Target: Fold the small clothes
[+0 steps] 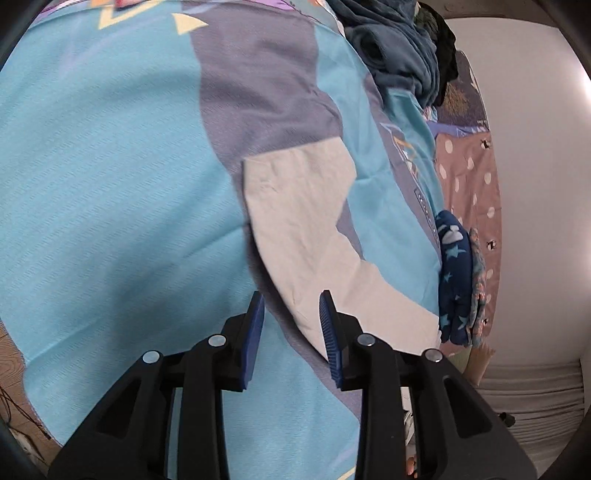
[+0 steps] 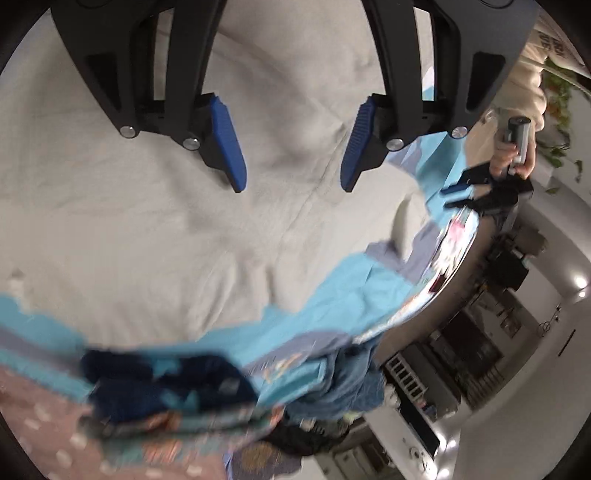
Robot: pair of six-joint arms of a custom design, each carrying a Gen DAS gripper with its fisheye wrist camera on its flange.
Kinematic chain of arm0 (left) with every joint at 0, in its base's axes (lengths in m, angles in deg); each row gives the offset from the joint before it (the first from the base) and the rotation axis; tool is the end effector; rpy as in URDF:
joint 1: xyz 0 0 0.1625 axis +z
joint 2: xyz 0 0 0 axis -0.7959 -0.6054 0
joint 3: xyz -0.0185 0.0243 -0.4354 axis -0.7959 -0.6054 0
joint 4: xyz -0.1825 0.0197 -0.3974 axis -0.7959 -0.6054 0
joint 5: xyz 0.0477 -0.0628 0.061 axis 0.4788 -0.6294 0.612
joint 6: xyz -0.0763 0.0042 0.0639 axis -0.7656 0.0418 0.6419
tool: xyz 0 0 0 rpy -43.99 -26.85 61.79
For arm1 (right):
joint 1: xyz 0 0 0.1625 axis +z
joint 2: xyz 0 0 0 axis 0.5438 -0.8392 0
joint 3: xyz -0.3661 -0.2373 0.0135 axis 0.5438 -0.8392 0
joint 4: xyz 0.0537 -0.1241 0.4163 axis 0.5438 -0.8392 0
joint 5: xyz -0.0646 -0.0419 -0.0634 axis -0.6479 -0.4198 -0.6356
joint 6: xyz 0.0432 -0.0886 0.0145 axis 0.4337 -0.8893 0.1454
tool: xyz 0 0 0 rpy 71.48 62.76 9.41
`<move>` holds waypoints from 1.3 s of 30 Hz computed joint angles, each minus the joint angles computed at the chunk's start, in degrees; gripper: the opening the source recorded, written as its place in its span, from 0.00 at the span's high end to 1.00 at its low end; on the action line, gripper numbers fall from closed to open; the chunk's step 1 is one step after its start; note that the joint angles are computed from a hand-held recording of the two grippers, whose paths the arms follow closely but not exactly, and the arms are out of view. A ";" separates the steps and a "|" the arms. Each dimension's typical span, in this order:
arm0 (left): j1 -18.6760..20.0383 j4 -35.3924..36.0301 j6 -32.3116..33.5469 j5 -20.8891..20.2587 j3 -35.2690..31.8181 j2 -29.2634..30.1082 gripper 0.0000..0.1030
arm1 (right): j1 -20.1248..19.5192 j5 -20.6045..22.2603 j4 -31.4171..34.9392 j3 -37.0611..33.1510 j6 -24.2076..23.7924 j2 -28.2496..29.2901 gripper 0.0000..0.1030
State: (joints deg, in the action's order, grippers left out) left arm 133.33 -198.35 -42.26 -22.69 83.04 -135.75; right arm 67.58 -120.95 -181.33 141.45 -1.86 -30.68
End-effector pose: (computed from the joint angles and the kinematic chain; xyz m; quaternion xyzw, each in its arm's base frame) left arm 0.0212 -0.8257 0.3290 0.2929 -0.9062 0.3040 0.0237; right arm 0.2589 -0.8504 0.1995 0.1706 -0.9344 0.2559 0.1801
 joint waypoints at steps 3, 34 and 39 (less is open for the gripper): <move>0.32 -1.31 0.79 1.03 -0.63 0.51 0.57 | -1.74 0.28 6.21 -3.33 4.17 1.69 0.33; -16.29 -38.98 45.04 12.33 -11.08 9.83 0.99 | 0.11 2.15 -7.00 7.22 3.56 -7.94 0.16; -18.25 -47.31 47.21 13.72 -3.20 5.62 0.99 | 1.02 2.36 -11.21 10.77 2.67 -10.59 0.13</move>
